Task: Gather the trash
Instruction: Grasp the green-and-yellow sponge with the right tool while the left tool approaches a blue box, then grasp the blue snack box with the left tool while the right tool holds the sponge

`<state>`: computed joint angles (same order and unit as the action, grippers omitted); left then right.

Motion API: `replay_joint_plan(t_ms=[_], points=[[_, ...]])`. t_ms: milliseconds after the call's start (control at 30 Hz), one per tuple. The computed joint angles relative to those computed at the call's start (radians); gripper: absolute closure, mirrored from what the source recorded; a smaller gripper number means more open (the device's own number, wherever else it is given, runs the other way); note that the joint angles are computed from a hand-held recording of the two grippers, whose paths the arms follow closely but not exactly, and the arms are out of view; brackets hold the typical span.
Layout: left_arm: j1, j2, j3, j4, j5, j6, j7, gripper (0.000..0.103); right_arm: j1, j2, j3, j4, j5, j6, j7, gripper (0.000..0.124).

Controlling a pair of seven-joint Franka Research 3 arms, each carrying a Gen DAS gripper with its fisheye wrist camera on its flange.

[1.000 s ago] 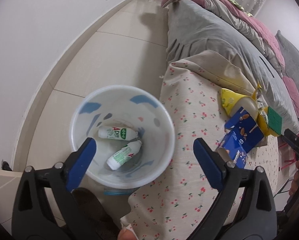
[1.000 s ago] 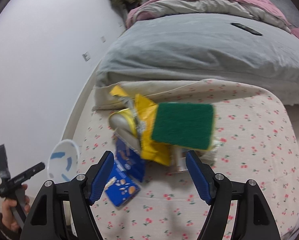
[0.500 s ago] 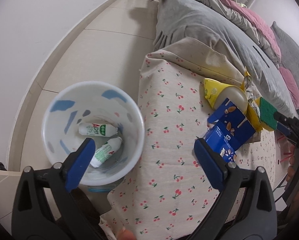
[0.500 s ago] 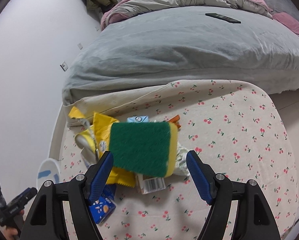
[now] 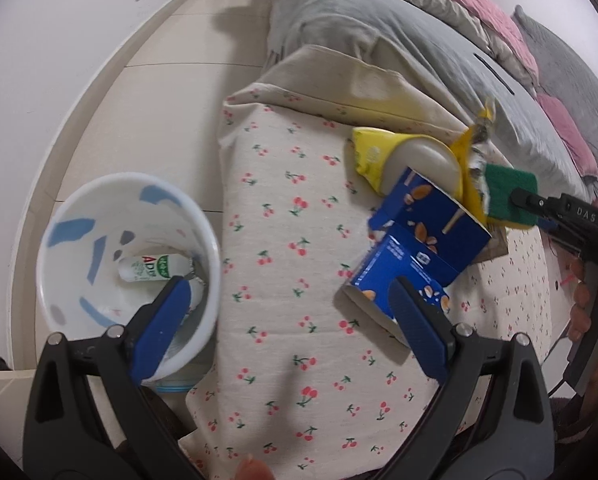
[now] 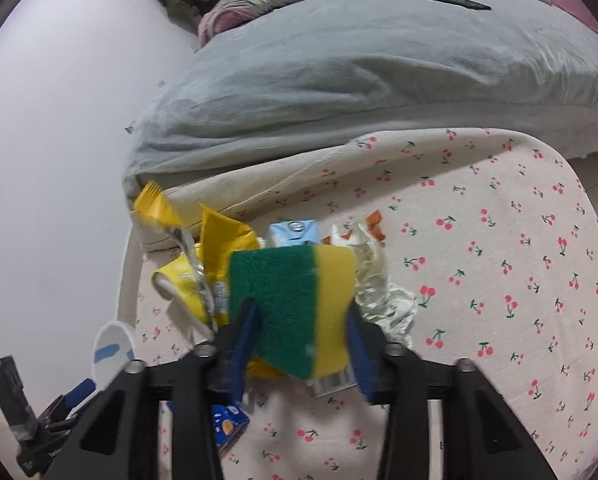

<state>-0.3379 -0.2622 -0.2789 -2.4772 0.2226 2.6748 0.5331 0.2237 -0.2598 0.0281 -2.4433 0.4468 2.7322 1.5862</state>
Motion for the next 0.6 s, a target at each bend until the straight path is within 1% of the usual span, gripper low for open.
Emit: replay_joint_plan(t_ms=[67, 167, 267, 400, 467, 533, 600], points=[[-0.004, 0.010, -0.001, 0.008, -0.005, 0.001, 0.003, 0.004, 0.018, -0.020, -0.007, -0.012, 0.029, 0.009, -0.029, 0.094], [-0.008, 0.027, -0.004, 0.028, -0.009, -0.010, 0.002, 0.004, 0.046, -0.063, -0.027, -0.035, 0.093, 0.021, -0.083, 0.095], [-0.010, 0.045, -0.013, 0.053, -0.001, -0.034, -0.013, 0.004, 0.053, -0.109, -0.033, -0.055, 0.121, 0.032, -0.110, 0.095], [-0.017, 0.087, -0.032, 0.107, 0.016, -0.088, -0.068, 0.004, 0.031, -0.190, -0.027, -0.104, 0.101, 0.063, -0.110, 0.095], [-0.025, 0.116, -0.038, 0.135, 0.018, -0.100, -0.095, 0.004, 0.016, -0.213, -0.026, -0.118, 0.082, 0.066, -0.101, 0.095], [-0.033, 0.150, -0.047, 0.168, 0.035, -0.109, -0.141, 0.004, -0.015, -0.238, -0.015, -0.138, 0.048, 0.066, -0.078, 0.095], [-0.040, 0.188, -0.054, 0.208, 0.065, -0.134, -0.194, 0.004, -0.030, -0.249, -0.019, -0.147, 0.028, 0.059, -0.067, 0.095]])
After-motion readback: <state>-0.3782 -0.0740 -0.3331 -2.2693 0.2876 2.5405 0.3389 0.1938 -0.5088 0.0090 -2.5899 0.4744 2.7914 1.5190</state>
